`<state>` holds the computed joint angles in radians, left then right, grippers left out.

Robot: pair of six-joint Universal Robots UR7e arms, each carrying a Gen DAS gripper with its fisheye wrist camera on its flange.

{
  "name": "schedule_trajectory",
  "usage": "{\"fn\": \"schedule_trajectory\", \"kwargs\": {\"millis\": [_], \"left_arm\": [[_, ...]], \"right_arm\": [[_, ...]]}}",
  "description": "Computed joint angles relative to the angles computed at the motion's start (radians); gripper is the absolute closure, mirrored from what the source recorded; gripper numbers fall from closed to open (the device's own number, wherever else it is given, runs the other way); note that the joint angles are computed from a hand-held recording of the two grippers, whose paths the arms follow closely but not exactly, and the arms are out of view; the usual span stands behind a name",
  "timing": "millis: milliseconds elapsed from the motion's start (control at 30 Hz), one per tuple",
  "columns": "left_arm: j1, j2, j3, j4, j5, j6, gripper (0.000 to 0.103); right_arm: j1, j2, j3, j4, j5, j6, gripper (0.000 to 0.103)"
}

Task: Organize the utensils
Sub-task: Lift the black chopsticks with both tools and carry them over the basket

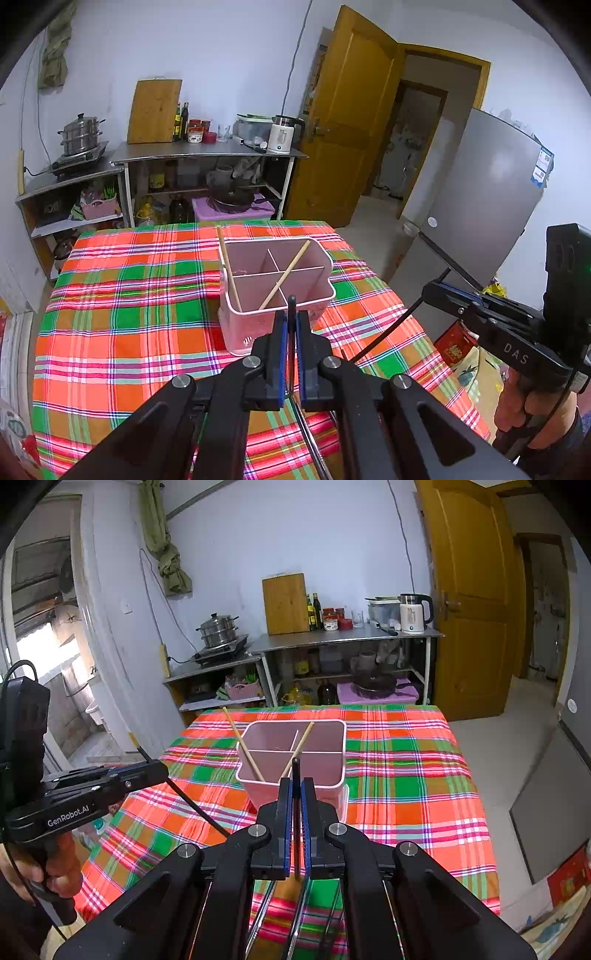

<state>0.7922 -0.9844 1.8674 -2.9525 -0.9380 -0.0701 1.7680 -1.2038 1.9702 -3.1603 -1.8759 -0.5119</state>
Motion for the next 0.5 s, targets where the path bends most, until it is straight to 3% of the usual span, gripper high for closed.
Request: {"fn": "schedule_trajectory", "kwargs": {"millis": [500], "left_arm": [[-0.003, -0.03, -0.03, 0.049, -0.021, 0.008, 0.099]], "right_arm": [[0.009, -0.01, -0.012, -0.014, 0.031, -0.001, 0.099]]}}
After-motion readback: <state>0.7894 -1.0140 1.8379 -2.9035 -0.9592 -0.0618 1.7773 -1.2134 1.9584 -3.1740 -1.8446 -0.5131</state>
